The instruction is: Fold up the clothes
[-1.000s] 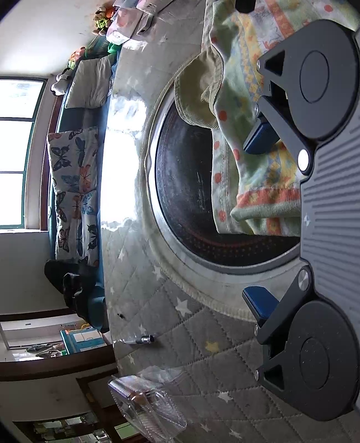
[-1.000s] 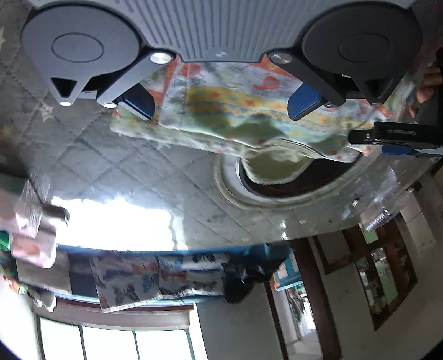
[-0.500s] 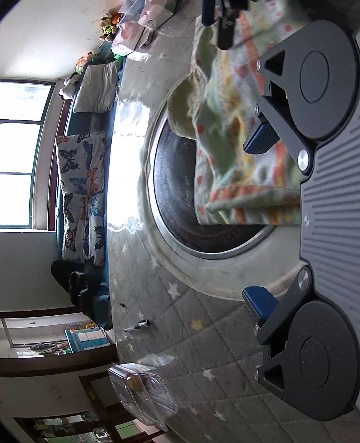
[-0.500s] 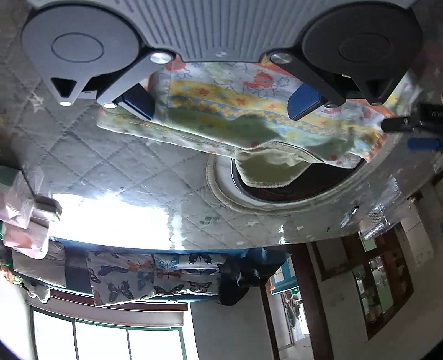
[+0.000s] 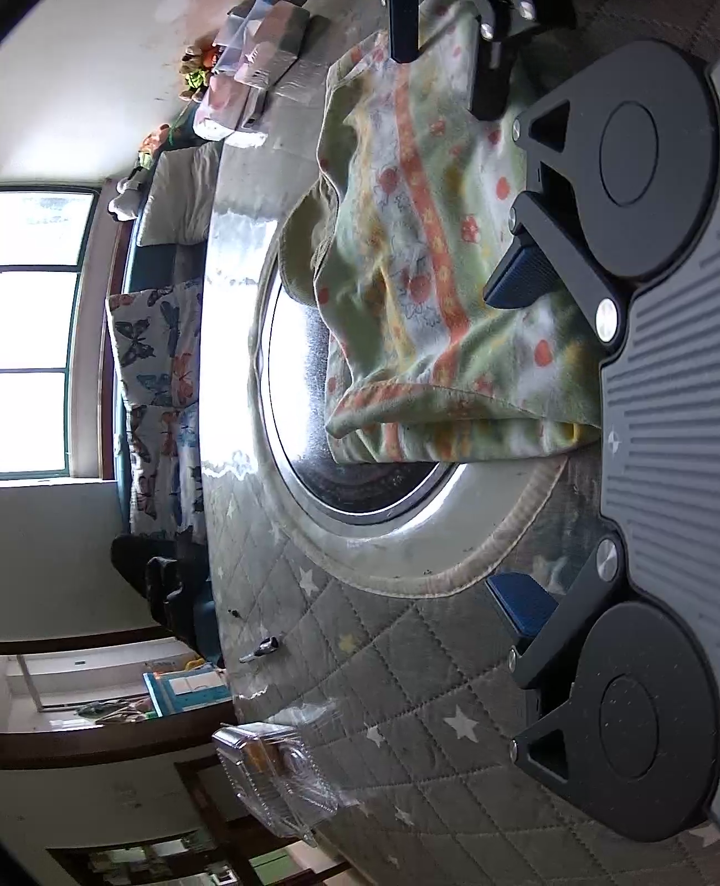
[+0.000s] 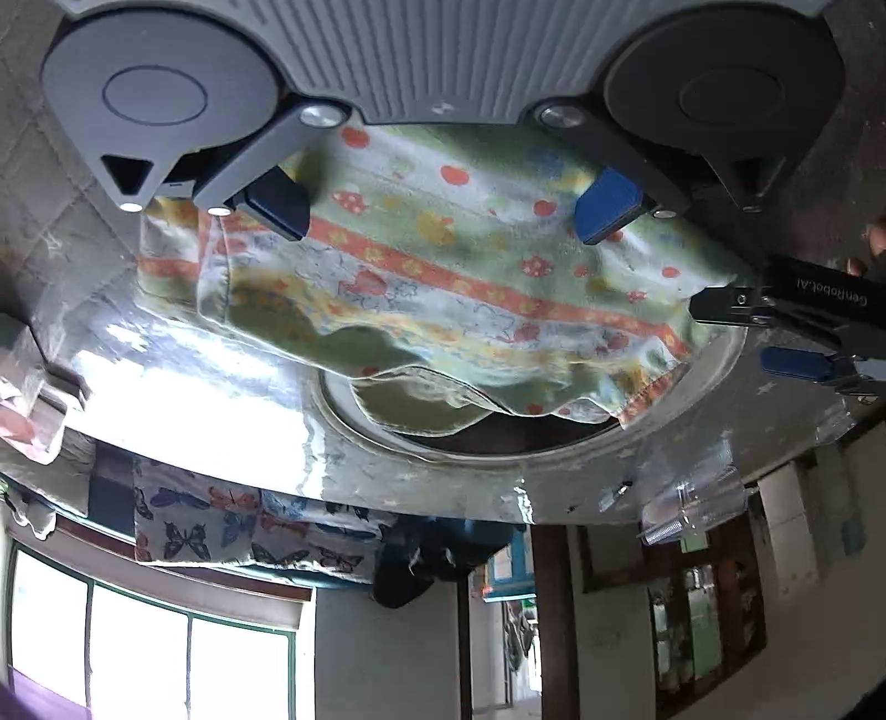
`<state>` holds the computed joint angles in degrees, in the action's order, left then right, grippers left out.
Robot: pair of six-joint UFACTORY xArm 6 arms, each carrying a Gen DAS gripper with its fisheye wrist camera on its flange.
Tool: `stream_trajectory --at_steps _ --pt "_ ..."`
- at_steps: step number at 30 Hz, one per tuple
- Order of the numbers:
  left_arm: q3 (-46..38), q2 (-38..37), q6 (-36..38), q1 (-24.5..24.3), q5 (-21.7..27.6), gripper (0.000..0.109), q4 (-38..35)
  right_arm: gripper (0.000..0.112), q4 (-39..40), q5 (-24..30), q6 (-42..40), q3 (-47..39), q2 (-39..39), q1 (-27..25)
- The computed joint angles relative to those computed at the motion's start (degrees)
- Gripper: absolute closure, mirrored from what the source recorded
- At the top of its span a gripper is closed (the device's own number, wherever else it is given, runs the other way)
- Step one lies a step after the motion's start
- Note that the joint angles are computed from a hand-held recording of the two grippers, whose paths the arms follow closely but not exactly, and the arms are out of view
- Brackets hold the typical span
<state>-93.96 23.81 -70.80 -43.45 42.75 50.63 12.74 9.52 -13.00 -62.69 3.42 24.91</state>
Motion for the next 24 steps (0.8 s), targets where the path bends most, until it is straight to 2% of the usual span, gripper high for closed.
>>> stream_trajectory --at_steps 5,8,11,20,24 --pt "2.4 -2.2 -2.2 0.1 -1.1 0.006 0.7 0.009 -3.9 -2.6 3.7 3.1 -2.7 -0.7" --pt "3.5 -2.1 -2.9 0.6 -2.1 0.006 -0.1 0.009 -7.4 -0.4 8.0 3.3 -2.2 -1.6" --pt "5.5 -3.5 -4.6 1.5 -4.6 0.006 -2.2 0.009 -8.2 -1.3 8.6 3.9 -2.8 -1.5" --pt "10.6 -7.3 -8.1 2.1 -5.0 0.006 -0.2 0.009 -0.9 -1.6 -1.8 0.6 -1.0 2.2" --pt "11.6 -7.9 -8.0 2.1 -5.3 0.006 0.9 0.009 -7.4 0.3 3.6 -1.1 1.7 2.4"
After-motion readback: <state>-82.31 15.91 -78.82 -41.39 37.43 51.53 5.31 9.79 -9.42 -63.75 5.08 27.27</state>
